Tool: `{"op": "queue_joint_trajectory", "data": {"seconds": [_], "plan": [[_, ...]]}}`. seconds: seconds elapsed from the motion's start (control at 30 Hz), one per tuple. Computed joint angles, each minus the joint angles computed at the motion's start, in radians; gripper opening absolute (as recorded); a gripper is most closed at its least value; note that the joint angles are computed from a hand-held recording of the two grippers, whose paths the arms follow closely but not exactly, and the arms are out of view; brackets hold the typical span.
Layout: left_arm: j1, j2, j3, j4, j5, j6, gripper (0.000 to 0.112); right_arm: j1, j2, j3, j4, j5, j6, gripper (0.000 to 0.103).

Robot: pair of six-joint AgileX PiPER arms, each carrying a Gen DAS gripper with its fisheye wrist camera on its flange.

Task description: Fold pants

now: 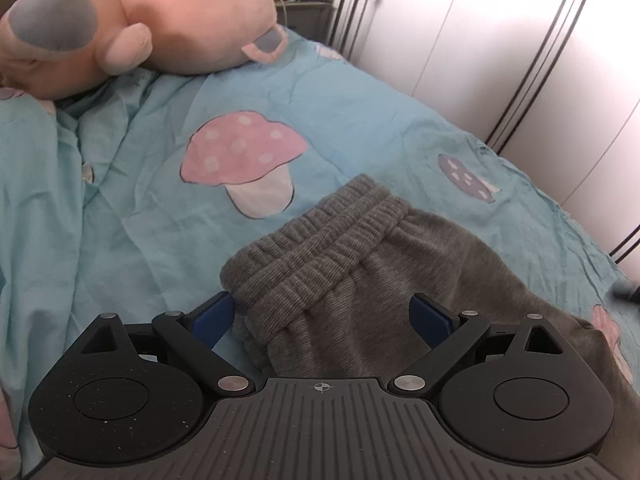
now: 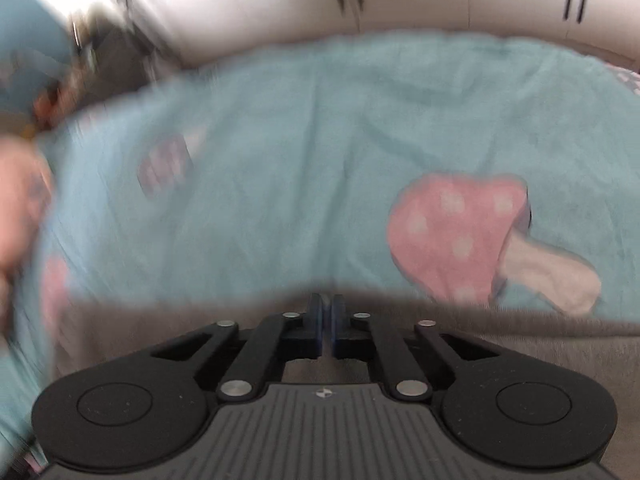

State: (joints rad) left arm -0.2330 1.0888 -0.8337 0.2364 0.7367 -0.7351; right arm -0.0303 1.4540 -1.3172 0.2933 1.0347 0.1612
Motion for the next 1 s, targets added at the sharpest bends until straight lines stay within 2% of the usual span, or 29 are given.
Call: {"op": "queue_joint_trajectory", "data": {"seconds": [0.07,0.1,0.37,0.43,0.5,0.6,0.63,0.7,0.77,0.8,0.87,0.93,1.0], "plan": [[0.019,0.011,-0.005,-0.037,0.007,0.031,0.097,-0.034,-0.082,0.063,0.044,-0.156,0.009,0.000],[0.031,0.014,-0.005,-0.058,0.009,0.050,0.097,-0.028,-0.093,0.063,0.011,-0.179,0.024,0.001],[0.008,-0.028,0.007,0.060,0.006,-0.089,0.097,0.040,-0.134,0.098,0.007,0.044,0.012,0.003],[0.013,-0.026,0.007,0.045,0.003,-0.075,0.097,0.080,-0.120,0.117,-0.027,0.065,0.035,0.003],[0.006,-0.020,0.008,0.058,0.004,-0.086,0.097,0.134,-0.097,0.151,-0.111,0.017,0.064,0.000],[-0.005,-0.013,0.013,0.096,0.005,-0.102,0.097,0.147,-0.041,0.184,-0.227,-0.144,0.136,0.000],[-0.006,-0.015,0.017,0.111,0.007,-0.113,0.097,0.135,-0.020,0.180,-0.216,-0.170,0.172,0.000],[0.007,-0.021,0.021,0.122,0.006,-0.132,0.097,0.129,-0.050,0.182,-0.196,-0.220,0.242,0.000],[0.023,-0.035,0.031,0.118,-0.009,-0.155,0.097,0.143,-0.122,0.184,-0.225,-0.245,0.229,0.002],[0.024,-0.042,0.036,0.121,-0.015,-0.169,0.097,0.129,-0.164,0.184,-0.194,-0.223,0.187,0.002],[-0.001,-0.060,0.055,0.172,-0.029,-0.233,0.097,0.083,-0.199,0.166,-0.113,-0.100,0.086,0.002],[-0.043,-0.075,0.083,0.263,-0.055,-0.343,0.097,0.094,-0.206,0.166,-0.142,0.047,0.089,0.002],[-0.090,-0.070,0.104,0.358,-0.081,-0.452,0.097,0.098,-0.203,0.214,-0.142,0.105,0.088,0.002]]}}
